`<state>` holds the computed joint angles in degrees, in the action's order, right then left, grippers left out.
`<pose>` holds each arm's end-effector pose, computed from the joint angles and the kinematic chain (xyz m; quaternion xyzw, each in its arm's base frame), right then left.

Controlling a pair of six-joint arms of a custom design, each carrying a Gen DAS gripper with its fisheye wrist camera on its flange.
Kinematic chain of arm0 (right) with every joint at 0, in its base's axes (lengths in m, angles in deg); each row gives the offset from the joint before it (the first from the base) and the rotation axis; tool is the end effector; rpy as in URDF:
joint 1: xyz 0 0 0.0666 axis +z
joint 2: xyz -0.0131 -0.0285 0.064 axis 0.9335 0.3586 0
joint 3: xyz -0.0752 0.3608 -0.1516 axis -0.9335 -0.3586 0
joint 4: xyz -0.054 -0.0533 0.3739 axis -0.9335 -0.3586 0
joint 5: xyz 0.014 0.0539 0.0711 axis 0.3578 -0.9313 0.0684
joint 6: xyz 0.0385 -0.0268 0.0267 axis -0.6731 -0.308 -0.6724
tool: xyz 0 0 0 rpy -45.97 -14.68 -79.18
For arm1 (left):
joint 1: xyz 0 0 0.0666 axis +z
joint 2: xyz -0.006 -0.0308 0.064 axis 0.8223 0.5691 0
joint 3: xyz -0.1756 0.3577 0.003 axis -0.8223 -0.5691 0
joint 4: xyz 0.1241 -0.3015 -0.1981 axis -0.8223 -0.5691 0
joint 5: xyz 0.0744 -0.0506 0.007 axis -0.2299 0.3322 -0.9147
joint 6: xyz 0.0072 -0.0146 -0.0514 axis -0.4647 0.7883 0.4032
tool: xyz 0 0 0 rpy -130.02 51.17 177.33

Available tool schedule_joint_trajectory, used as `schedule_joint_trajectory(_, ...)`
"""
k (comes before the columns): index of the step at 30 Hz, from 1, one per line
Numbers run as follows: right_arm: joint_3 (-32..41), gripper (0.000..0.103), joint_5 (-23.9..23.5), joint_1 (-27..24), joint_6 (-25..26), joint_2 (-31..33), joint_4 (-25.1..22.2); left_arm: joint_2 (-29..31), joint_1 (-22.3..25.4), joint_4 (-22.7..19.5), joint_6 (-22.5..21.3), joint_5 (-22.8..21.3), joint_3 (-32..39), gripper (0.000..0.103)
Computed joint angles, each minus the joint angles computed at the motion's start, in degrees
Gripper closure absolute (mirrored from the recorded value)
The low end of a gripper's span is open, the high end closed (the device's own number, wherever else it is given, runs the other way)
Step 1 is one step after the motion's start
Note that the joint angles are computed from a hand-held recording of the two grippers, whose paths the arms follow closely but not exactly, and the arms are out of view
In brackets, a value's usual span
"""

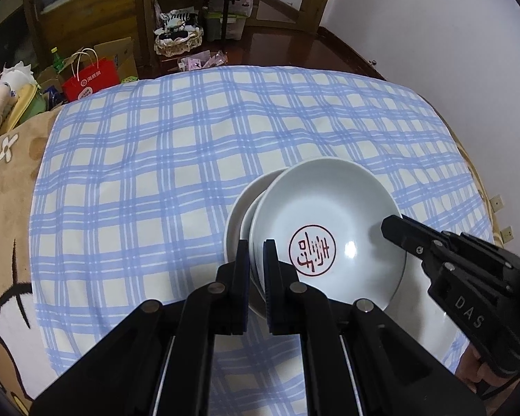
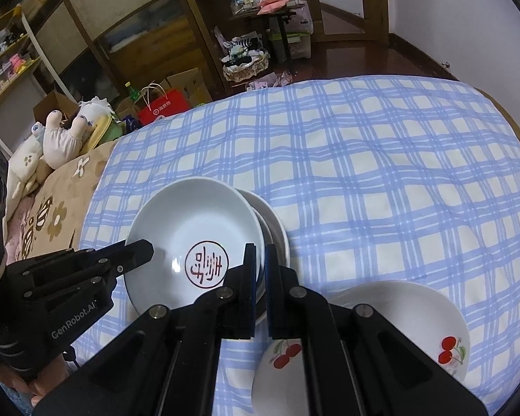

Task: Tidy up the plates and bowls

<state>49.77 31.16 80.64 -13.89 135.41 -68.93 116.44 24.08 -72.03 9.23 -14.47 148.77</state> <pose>0.5881 0.1312 0.3977 -0.1401 0.9478 0.1616 0.2366 0.5363 -0.3181 0.3875 -0.0885 0.9654 -0.0576 0.2383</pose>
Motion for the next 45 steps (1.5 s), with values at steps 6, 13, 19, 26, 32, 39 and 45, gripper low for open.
schedule_joint_trajectory(6, 0.1, 0.097, 1.7, 0.4, 1.7, 0.8, 0.2, 1.5, 0.3, -0.4, -1.3, -0.5, 0.4, 0.095)
schedule_joint_trajectory(13, 1.7, 0.097, 1.8, 0.7, 1.6, 2.5, -2.4, 1.2, 0.8, 0.7, -1.8, 0.1, -0.4, 0.095)
schedule_joint_trajectory(19, 2.1, 0.097, 2.1, 0.9, 1.7, 2.5, -2.6, 1.1, 0.9, 1.2, -1.5, 0.4, -0.6, 0.095)
schedule_joint_trajectory(26, 1.4, 0.097, 1.6, 0.5, 1.7, 2.2, -1.5, 0.8, 0.5, 1.5, -2.5, -0.7, -1.0, 0.095)
schedule_joint_trajectory(32, 1.5, 0.097, 1.4, 0.5, 1.7, 2.2, -1.7, 0.9, 0.4, 1.4, -2.7, -1.2, -1.0, 0.095)
schedule_joint_trajectory(39, 1.7, 0.095, 1.2, 0.6, 1.6, 1.9, -1.8, 0.3, 0.2, 1.4, -2.7, -2.2, -1.3, 0.091)
schedule_joint_trajectory(45, 2.2, 0.095, 0.2, 0.3, 1.3, 1.7, -2.0, -1.3, -0.1, 1.4, -4.4, -6.1, -2.5, 0.088)
